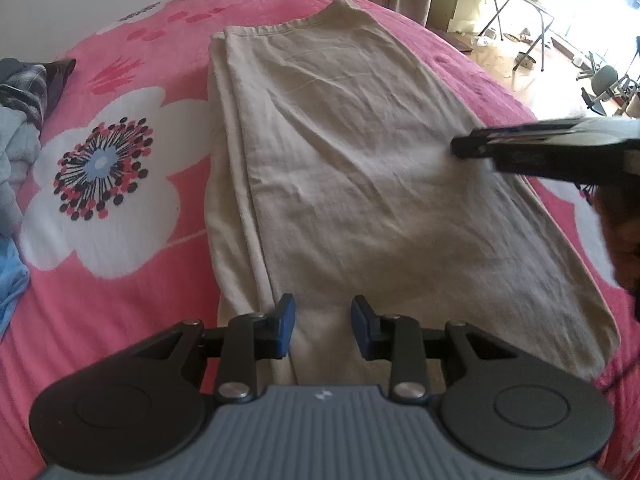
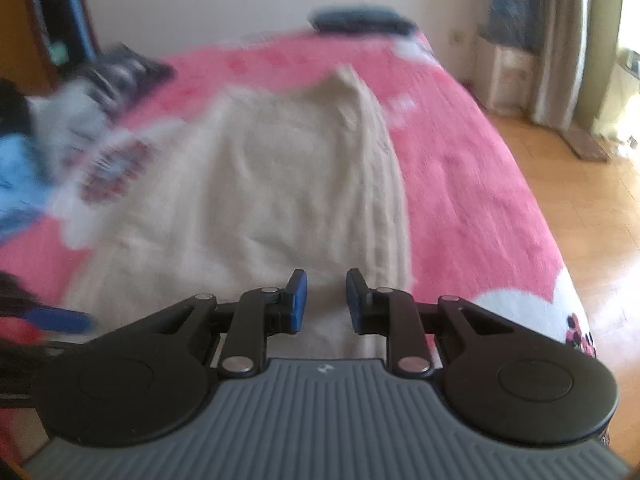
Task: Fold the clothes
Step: 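Lower both open tools onto the hem end of the beige trousers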
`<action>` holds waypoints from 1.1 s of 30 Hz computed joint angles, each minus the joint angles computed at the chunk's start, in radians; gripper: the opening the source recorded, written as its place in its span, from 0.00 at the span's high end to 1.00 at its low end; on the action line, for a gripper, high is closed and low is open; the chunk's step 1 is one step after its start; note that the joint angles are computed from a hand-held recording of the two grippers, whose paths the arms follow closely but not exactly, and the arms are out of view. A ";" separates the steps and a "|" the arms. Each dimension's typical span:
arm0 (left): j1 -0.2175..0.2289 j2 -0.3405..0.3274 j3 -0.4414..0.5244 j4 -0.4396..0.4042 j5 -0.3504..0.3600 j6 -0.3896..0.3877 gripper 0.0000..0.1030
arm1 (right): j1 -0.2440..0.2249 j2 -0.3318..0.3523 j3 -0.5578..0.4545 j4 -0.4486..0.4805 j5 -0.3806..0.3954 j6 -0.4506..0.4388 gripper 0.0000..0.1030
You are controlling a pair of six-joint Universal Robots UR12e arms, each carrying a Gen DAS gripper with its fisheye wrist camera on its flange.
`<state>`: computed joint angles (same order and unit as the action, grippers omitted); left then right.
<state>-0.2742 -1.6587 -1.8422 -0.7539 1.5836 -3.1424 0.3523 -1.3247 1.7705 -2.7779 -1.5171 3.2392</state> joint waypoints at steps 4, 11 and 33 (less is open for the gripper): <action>0.002 -0.003 0.010 -0.021 -0.003 -0.003 0.68 | -0.002 0.005 -0.024 0.034 0.004 0.062 0.80; -0.005 -0.005 0.013 -0.027 0.008 0.010 0.67 | -0.013 0.027 -0.052 -0.025 0.068 0.118 0.80; 0.009 -0.003 0.011 -0.032 -0.033 0.017 0.59 | -0.021 0.148 -0.191 -0.045 0.081 0.206 0.79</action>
